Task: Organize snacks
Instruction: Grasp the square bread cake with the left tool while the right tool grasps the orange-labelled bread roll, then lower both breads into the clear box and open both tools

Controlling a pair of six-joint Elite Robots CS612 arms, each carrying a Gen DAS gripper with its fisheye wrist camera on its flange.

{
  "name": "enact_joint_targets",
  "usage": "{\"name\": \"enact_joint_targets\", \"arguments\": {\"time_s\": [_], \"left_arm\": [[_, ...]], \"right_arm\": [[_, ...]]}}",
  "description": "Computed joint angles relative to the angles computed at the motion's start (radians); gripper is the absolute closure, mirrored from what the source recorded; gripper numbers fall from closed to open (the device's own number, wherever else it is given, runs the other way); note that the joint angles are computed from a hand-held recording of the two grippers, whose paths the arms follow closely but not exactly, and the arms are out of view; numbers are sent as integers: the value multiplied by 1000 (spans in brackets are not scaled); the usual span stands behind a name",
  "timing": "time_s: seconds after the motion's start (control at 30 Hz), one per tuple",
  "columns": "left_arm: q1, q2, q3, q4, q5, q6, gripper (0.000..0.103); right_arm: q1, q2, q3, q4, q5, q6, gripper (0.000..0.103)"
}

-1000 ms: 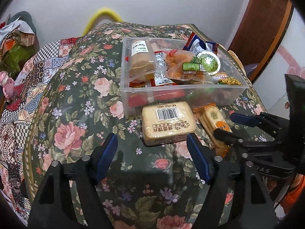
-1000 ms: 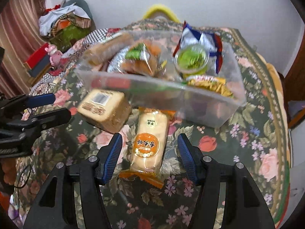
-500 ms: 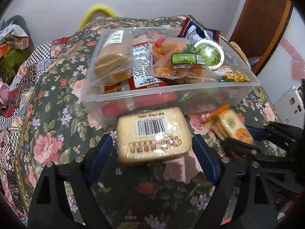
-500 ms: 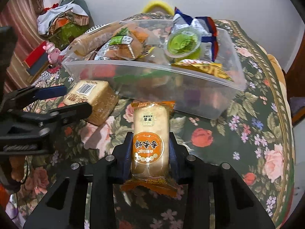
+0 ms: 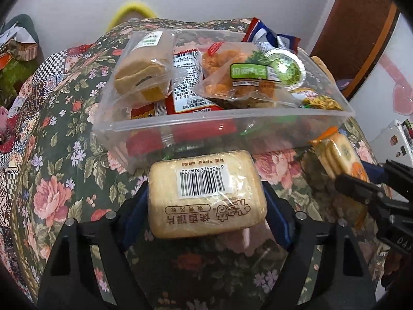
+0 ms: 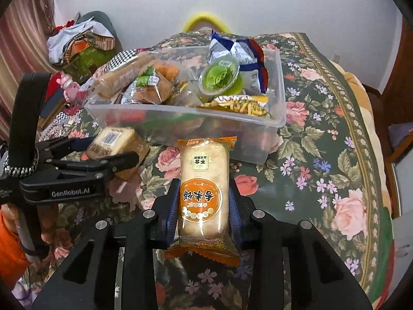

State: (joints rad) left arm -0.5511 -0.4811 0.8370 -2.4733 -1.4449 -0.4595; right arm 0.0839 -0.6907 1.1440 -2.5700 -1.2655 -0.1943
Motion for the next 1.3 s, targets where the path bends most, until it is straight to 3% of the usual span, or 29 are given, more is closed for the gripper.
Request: {"name": "enact_joint_targets", "arguments": {"time_s": [0.37,0.63,0.97,1.3], "left_arm": [[-24,-97,125,-138,67,41,22],[-29,-113,113,-212,106,74,22],[-13,-28,-71,-168,128,79,22],[11,89,-281,-26,125,44,22]], "right_arm": [[-5,-36,30,-79,27,2,71],[-7,-34,9,-156,14,10,71],[-9,6,-75,-203,6,42,71],[4,87,-212,-101,37,43,71]]}}
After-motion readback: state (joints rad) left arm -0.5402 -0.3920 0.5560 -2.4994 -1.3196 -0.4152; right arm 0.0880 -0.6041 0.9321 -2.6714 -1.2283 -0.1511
